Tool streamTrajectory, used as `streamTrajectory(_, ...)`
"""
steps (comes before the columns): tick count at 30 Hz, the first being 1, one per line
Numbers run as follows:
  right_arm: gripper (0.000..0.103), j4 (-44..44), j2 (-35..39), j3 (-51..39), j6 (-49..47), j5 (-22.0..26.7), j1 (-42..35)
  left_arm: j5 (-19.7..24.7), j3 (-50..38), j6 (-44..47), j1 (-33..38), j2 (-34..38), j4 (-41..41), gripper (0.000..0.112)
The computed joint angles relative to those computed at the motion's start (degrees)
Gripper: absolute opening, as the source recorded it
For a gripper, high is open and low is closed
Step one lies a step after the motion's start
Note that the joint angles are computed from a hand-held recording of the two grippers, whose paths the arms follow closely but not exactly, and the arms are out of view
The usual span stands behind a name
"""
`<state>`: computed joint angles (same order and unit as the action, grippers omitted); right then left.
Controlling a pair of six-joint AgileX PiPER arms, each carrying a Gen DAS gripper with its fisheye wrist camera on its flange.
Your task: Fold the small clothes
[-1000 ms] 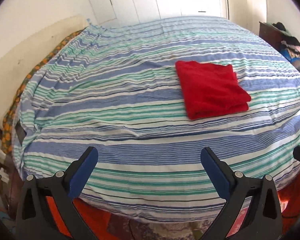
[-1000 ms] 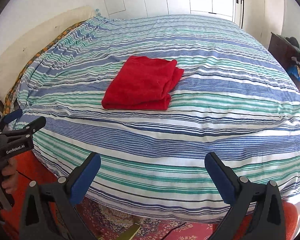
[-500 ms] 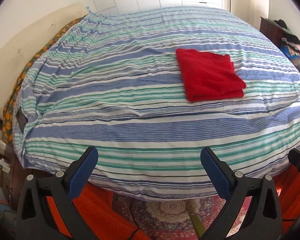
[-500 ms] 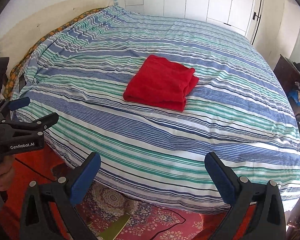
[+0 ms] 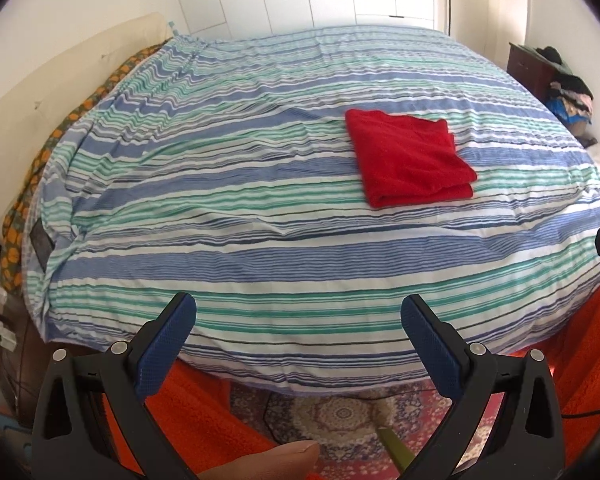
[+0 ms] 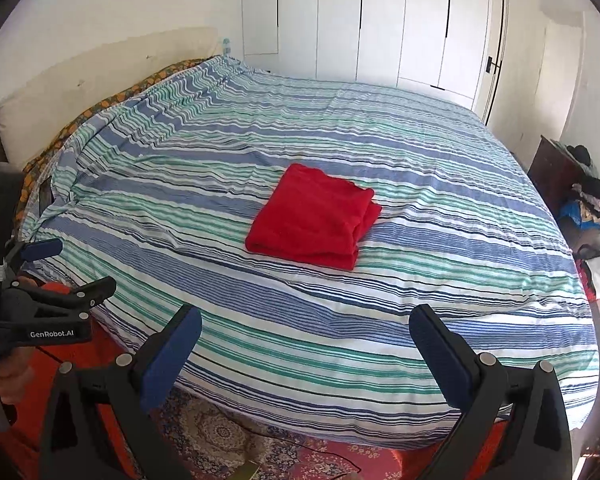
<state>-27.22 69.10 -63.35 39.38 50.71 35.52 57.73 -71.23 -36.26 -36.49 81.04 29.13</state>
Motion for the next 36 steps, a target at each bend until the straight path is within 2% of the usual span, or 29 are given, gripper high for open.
streamTrajectory(3, 0.102, 8.81, -0.72, -0.46, -5.72, -2.47, -4.62, -0.82, -0.83, 2.54, 1.33, -1.73, -2.84, 0.102)
streamTrajectory(4, 0.102, 8.74, -1.3, 0.03, -4.98, -3.58, -4.74, -0.84, -1.22, 2.96, 1.69, -2.08, -3.32, 0.102)
streamTrajectory(5, 0.102, 6.38, -2.26, 0.94, -2.27, -4.83, -4.22, -0.99, -1.42, 2.94, 2.01, -2.46, -3.27, 0.102)
streamTrajectory(7, 0.102, -4.0, -5.15, 2.31, 7.3, -5.13, -1.1, -1.78, -1.04, 0.84, 1.98, -3.61, -0.63, 0.102)
streamTrajectory(10, 0.103, -19.9, -8.61, 0.65, 16.26, 1.09, 6.41, -4.37, 0.51, -2.85, 1.7, -5.66, 5.28, 0.103)
streamTrajectory(12, 0.103, -21.92, -6.88, -2.75, 12.71, 5.35, 9.44, -5.95, 0.74, -2.33, 2.09, -6.49, 6.69, 0.103)
streamTrajectory(14, 0.103, -16.79, -1.44, -7.83, 2.53, 11.63, 9.94, -3.77, -1.13, -2.3, 1.54, -5.26, 7.54, 0.103)
streamTrajectory(15, 0.103, -16.27, 0.06, -8.48, -0.15, 12.88, 10.3, -3.7, -1.8, -1.27, 1.9, -4.93, 5.79, 0.103)
streamTrajectory(17, 0.103, -15.12, -1.31, -5.79, -0.08, 9.4, 9.72, -2.71, -3.15, 0.12, 2.53, -4.15, 2.04, 0.103)
streamTrajectory(20, 0.103, -0.9, -2.31, -5.5, -1.96, 4.44, 2.54, 0.3, -4.18, 0.55, 1.3, -2.96, -0.08, 0.103)
streamTrajectory(22, 0.103, 5.61, -2.29, -5.08, -1.44, 3.59, -1.7, 1.67, -4.29, 0.6, 0.31, -2.64, -0.81, 0.102)
streamTrajectory(24, 0.103, 8.74, -1.34, -5.41, -0.91, 5.19, -3.99, 3.14, -4.57, 1.51, -0.59, -2.29, -2.0, 0.102)
streamTrajectory(27, 0.103, 10.43, -0.29, -6.05, -2.65, 8.16, -5.01, 6.13, -5.96, 2.46, -1.36, -1.02, -4.11, 0.102)
streamTrajectory(36, 0.102, 6.07, 1.13, -9.89, -3.76, 14.37, 1.53, 11.16, -8.37, 2.61, -3.57, 1.52, -6.44, 0.102)
